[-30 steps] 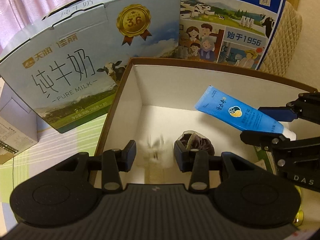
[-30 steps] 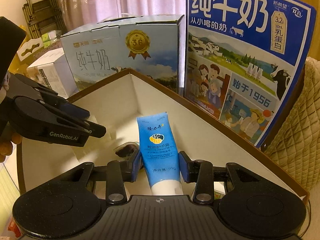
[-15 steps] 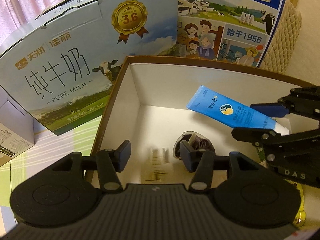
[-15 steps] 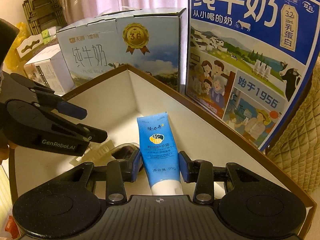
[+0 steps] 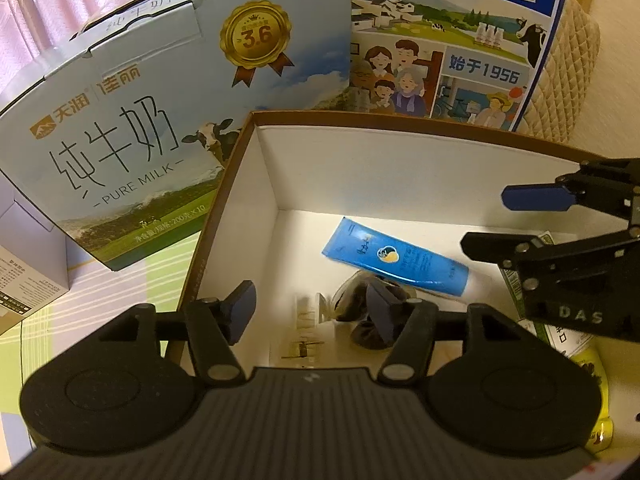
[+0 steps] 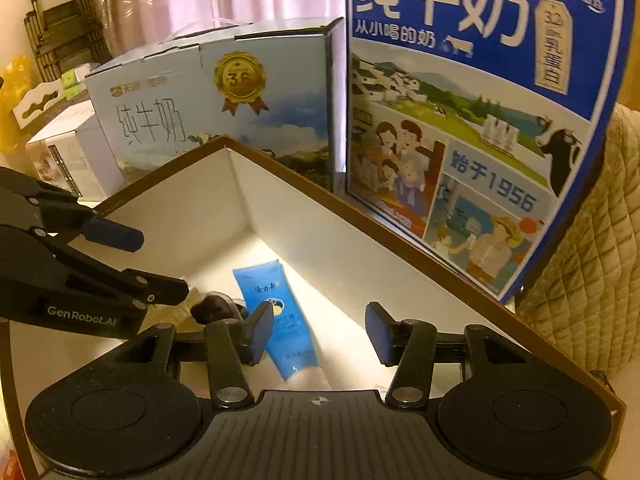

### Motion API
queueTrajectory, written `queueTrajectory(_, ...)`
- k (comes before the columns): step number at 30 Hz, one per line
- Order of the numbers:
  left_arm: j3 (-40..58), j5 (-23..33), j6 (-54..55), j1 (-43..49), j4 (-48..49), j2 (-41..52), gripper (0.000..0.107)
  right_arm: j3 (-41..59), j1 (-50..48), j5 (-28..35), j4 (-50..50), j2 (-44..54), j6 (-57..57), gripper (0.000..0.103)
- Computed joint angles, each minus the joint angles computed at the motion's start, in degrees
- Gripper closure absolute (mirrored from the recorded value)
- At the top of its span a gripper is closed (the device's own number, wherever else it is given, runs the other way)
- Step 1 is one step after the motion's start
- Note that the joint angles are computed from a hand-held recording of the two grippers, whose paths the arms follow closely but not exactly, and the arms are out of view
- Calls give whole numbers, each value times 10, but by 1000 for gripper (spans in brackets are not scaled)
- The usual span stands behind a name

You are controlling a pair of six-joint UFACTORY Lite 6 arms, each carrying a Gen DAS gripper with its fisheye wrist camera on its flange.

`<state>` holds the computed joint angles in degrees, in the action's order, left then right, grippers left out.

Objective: Organize objects
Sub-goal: 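Open both tools to release the blue tube and hair clip inside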

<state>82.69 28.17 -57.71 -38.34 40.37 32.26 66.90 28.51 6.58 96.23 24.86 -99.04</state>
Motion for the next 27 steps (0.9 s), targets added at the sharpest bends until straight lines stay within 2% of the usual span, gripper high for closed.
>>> queueTrajectory(6,-4,-2,-8,-2,5,-1,45,-19,-8,2,-49,-14,55,53)
queueTrajectory(14,-17,-1,-14,-7,4,-15,39,-32,-6,-1,-195,-35,210,51)
queueTrajectory(19,-31,-1,-26,-14,5,-32,37,-60,-8,6,-152,-70,175,49)
queueTrajectory(27,-78,-3,-77,-35,32,-87,27,-120,0,-10,-187,-150,232,43)
